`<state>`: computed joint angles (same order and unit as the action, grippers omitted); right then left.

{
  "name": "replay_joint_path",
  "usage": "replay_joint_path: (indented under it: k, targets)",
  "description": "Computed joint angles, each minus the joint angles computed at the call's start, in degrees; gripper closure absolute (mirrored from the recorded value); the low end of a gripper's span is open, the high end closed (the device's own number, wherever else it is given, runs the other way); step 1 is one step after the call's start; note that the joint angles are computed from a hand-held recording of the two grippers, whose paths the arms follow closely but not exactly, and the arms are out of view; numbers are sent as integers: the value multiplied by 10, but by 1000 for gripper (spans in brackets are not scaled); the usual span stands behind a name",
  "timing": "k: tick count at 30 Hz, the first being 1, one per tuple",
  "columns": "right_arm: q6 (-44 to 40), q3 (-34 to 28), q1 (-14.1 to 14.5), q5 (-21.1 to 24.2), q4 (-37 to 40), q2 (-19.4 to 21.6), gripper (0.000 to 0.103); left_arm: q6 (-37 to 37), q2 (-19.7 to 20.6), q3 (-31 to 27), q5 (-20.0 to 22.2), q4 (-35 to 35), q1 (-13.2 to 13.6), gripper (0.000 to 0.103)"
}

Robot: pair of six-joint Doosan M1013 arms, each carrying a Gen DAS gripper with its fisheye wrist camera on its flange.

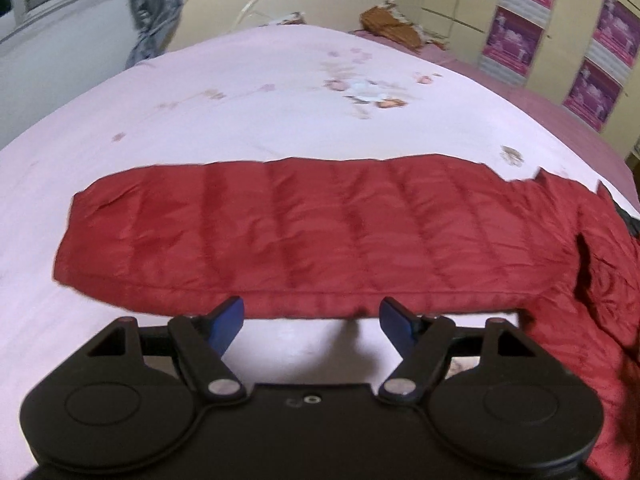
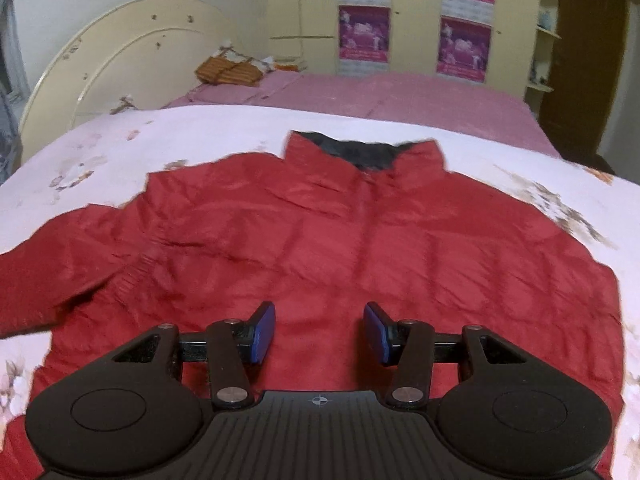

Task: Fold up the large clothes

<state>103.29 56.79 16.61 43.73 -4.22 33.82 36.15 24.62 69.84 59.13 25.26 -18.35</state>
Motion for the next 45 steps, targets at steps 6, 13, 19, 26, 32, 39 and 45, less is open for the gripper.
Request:
replay_joint_path:
  k: [6, 13, 19, 26, 32, 39, 45]
  targets:
    - [-19, -26, 13, 7, 10, 22, 54, -36, -14, 21, 11, 0, 14, 30]
    - [-40, -51, 20, 43, -13, 48, 54, -70, -24, 40, 9, -15, 31, 30]
    - [-37, -45, 21, 26, -16, 41, 54, -106, -33, 57, -15, -24, 43, 27]
    - [-39, -56, 23, 45, -15, 48, 54, -145, -28, 56, -41, -23, 55, 24]
    - [-24, -51, 23, 19, -10, 42, 54, -194, -24, 56, -57, 0, 62, 25]
    - [-47, -68, 25, 50, -10, 57, 54, -215, -30, 67, -61, 13, 61, 31]
    - [-53, -61, 24, 42, -7, 55, 54, -278, -24, 70, -62, 76, 53, 52]
